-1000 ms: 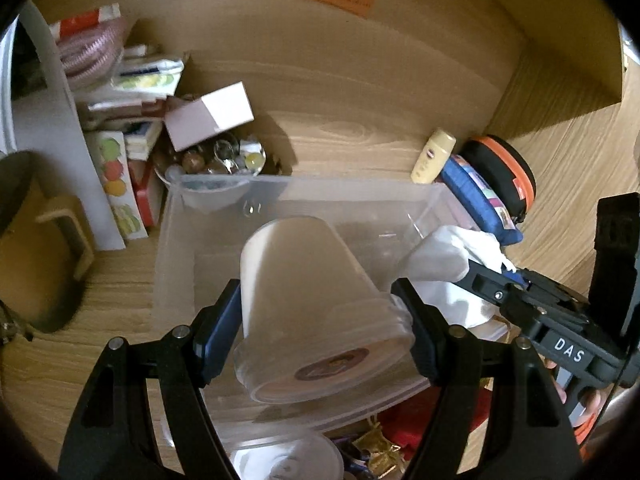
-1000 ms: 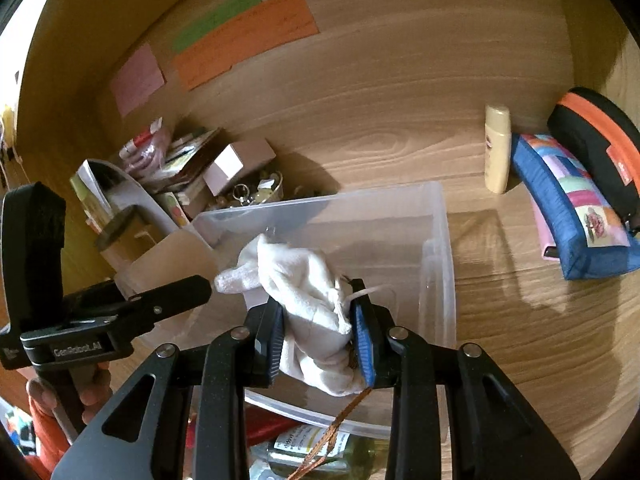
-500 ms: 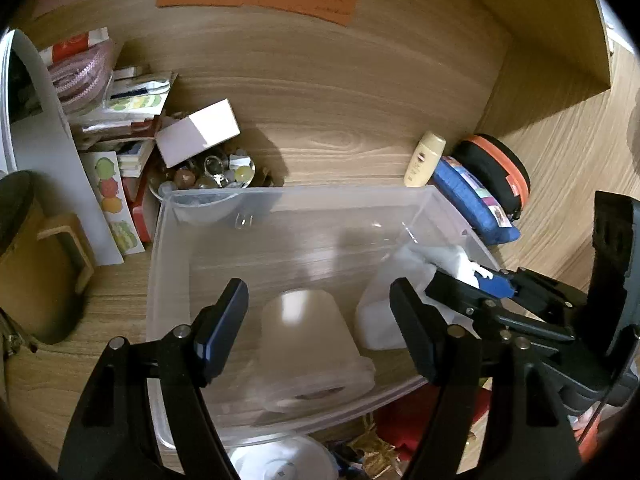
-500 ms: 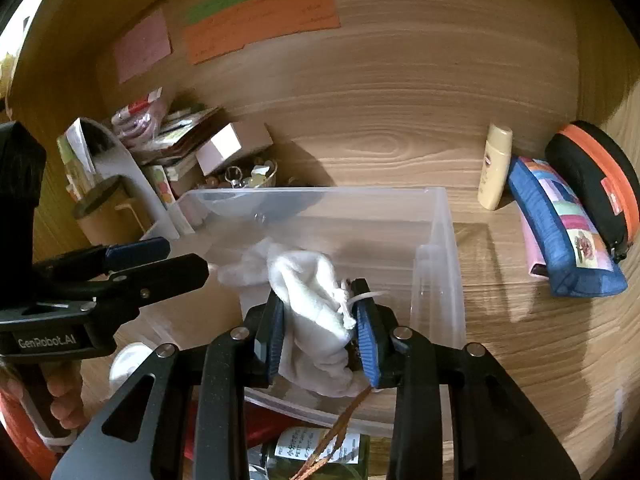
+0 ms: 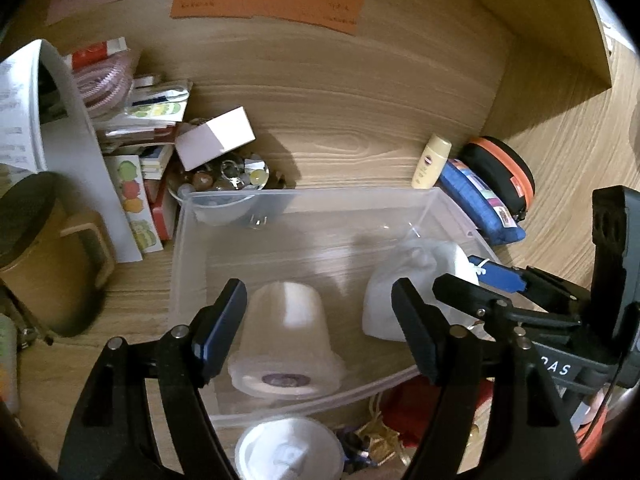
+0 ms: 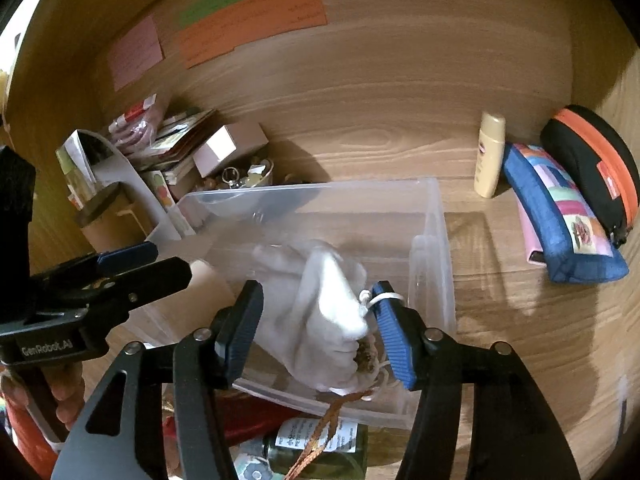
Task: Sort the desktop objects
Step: 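Lower both into the clear box and open both grippers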
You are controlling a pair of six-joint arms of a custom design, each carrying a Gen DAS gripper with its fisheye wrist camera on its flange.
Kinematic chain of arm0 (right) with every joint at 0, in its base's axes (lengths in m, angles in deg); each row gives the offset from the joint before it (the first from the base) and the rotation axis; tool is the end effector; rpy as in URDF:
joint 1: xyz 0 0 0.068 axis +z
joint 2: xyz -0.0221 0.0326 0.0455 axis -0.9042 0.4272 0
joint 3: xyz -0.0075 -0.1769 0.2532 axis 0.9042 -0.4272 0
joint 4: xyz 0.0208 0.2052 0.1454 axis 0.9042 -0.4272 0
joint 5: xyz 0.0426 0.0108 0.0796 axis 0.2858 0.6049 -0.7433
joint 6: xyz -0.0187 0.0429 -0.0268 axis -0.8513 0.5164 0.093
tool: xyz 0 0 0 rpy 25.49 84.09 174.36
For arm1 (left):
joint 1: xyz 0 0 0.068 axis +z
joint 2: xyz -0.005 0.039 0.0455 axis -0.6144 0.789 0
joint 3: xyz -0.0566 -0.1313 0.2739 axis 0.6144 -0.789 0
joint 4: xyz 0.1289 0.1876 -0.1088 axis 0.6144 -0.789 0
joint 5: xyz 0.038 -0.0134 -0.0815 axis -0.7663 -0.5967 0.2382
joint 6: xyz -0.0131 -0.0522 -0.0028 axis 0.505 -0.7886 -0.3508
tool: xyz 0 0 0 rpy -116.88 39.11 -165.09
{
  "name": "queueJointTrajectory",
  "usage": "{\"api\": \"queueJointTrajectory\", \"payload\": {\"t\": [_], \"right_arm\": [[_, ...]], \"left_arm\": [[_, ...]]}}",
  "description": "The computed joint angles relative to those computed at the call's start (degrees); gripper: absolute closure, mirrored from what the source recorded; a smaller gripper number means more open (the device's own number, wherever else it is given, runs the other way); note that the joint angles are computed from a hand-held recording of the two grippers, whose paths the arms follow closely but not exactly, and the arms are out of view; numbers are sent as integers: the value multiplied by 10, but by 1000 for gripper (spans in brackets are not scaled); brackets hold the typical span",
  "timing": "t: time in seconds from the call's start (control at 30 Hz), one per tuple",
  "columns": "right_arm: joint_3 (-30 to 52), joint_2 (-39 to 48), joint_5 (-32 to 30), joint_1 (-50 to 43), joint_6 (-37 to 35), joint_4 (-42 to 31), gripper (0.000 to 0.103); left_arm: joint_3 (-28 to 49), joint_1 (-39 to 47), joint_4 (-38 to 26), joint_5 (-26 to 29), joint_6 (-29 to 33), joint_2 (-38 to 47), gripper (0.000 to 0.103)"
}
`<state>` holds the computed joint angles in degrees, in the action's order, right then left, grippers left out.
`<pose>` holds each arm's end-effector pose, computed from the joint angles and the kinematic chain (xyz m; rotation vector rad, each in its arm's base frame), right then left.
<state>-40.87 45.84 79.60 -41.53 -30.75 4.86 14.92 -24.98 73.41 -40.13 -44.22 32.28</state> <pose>0.3013 0.1307 0.1509 -0.2159 2.2850 0.3837 0.3018 0.0517 0.1656 0.2255 2.2945 -0.3740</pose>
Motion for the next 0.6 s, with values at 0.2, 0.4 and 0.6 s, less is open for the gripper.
{"api": "queueJointTrajectory", "payload": {"t": [0.2,0.4,0.6], "right_arm": [[-19,-29,-20,6,13,-13,47],[-51,-67,-10,17,26,-12,42],[-83,-122,47,49,22,-14,34]], "left_arm": [[-21,18,-2,3,4,-37,17],[-48,33,-2,12,12,-75,13],[-71,43,-6,9,16,-109,5]]}}
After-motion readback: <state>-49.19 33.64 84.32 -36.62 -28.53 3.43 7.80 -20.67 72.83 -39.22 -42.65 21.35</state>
